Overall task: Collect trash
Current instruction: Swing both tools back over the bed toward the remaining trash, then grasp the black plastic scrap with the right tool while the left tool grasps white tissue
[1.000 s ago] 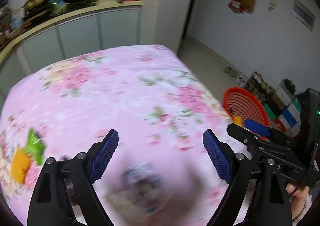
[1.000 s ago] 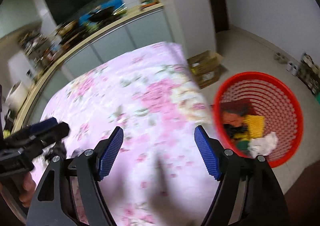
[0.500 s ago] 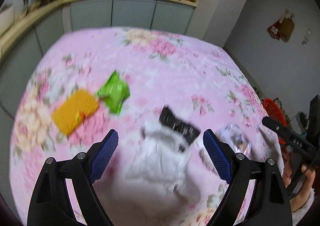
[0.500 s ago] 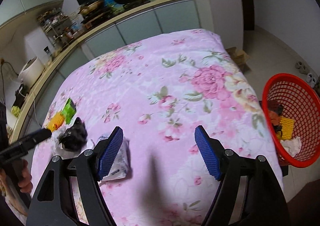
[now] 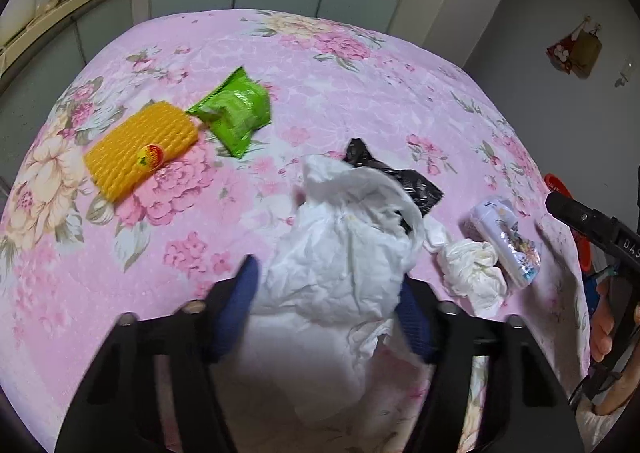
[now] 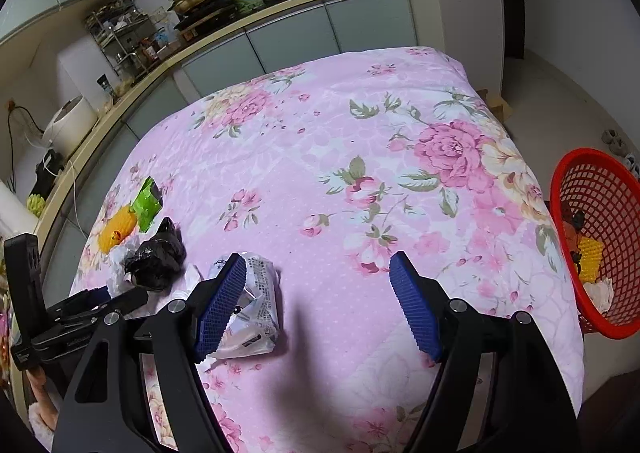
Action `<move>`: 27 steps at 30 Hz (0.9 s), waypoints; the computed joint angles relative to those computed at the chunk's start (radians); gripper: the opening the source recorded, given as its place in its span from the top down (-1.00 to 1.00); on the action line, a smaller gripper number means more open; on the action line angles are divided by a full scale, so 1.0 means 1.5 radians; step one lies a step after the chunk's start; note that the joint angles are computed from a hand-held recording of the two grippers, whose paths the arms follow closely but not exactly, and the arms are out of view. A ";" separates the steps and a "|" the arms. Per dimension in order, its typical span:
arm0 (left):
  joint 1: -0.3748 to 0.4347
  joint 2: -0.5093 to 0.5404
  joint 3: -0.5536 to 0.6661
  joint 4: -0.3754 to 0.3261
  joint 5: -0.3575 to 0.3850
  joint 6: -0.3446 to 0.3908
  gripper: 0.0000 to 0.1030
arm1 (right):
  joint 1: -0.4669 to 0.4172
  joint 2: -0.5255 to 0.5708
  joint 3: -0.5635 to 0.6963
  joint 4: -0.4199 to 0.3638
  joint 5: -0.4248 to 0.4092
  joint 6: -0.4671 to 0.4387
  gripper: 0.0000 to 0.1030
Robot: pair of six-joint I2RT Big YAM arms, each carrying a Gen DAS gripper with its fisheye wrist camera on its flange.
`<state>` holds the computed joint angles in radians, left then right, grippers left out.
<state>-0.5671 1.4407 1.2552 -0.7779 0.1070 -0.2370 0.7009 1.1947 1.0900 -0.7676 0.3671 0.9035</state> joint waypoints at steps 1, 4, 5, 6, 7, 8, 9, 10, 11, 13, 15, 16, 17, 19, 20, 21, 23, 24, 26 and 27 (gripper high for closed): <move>0.005 -0.003 -0.003 0.002 0.005 -0.004 0.07 | 0.001 0.005 0.005 0.000 -0.002 -0.004 -0.39; 0.018 -0.012 -0.009 0.005 0.019 -0.017 0.33 | 0.005 0.019 0.018 0.002 -0.006 -0.020 -0.39; 0.022 -0.016 -0.013 0.008 0.021 -0.019 0.33 | 0.007 0.022 0.022 0.003 -0.008 -0.023 -0.39; 0.024 -0.020 -0.015 0.011 0.022 -0.020 0.35 | 0.009 0.028 0.028 0.004 -0.010 -0.028 -0.39; 0.026 -0.025 -0.018 0.014 0.021 -0.020 0.44 | 0.011 0.035 0.034 0.005 -0.013 -0.033 -0.39; 0.028 -0.029 -0.020 0.015 0.022 -0.019 0.58 | 0.012 0.040 0.040 0.004 -0.015 -0.038 -0.39; 0.032 -0.035 -0.023 0.015 0.024 -0.019 0.63 | 0.015 0.048 0.047 0.003 -0.017 -0.045 -0.39; 0.034 -0.039 -0.025 0.016 0.024 -0.019 0.64 | 0.017 0.054 0.054 0.003 -0.019 -0.051 -0.39; 0.036 -0.045 -0.028 0.018 0.022 -0.018 0.64 | 0.020 0.062 0.062 0.003 -0.023 -0.059 -0.39; 0.043 -0.053 -0.033 0.022 0.020 -0.018 0.64 | 0.025 0.077 0.079 0.003 -0.027 -0.074 -0.39; 0.052 -0.061 -0.038 0.026 0.016 -0.018 0.67 | 0.033 0.097 0.104 0.003 -0.031 -0.100 -0.39; 0.056 -0.063 -0.040 0.026 0.016 -0.019 0.67 | 0.038 0.109 0.118 0.003 -0.034 -0.115 -0.39; 0.062 -0.066 -0.043 0.028 0.018 -0.022 0.70 | 0.041 0.117 0.128 0.003 -0.036 -0.125 -0.39; 0.071 -0.070 -0.046 0.030 0.021 -0.025 0.72 | 0.048 0.144 0.158 0.003 -0.044 -0.152 -0.39; 0.076 -0.073 -0.049 0.031 0.024 -0.025 0.73 | 0.051 0.157 0.171 0.003 -0.049 -0.163 -0.39; 0.078 -0.075 -0.051 0.031 0.024 -0.026 0.75 | 0.053 0.167 0.181 0.002 -0.053 -0.170 -0.39; 0.081 -0.078 -0.055 0.031 0.026 -0.024 0.79 | 0.054 0.191 0.204 0.000 -0.068 -0.183 -0.39; 0.083 -0.079 -0.057 0.029 0.027 -0.021 0.83 | 0.055 0.207 0.219 -0.002 -0.079 -0.191 -0.39; 0.086 -0.082 -0.061 0.028 0.031 -0.019 0.85 | 0.058 0.225 0.236 -0.006 -0.087 -0.202 -0.39; 0.088 -0.085 -0.064 0.029 0.032 -0.018 0.86 | 0.058 0.238 0.247 -0.010 -0.095 -0.211 -0.39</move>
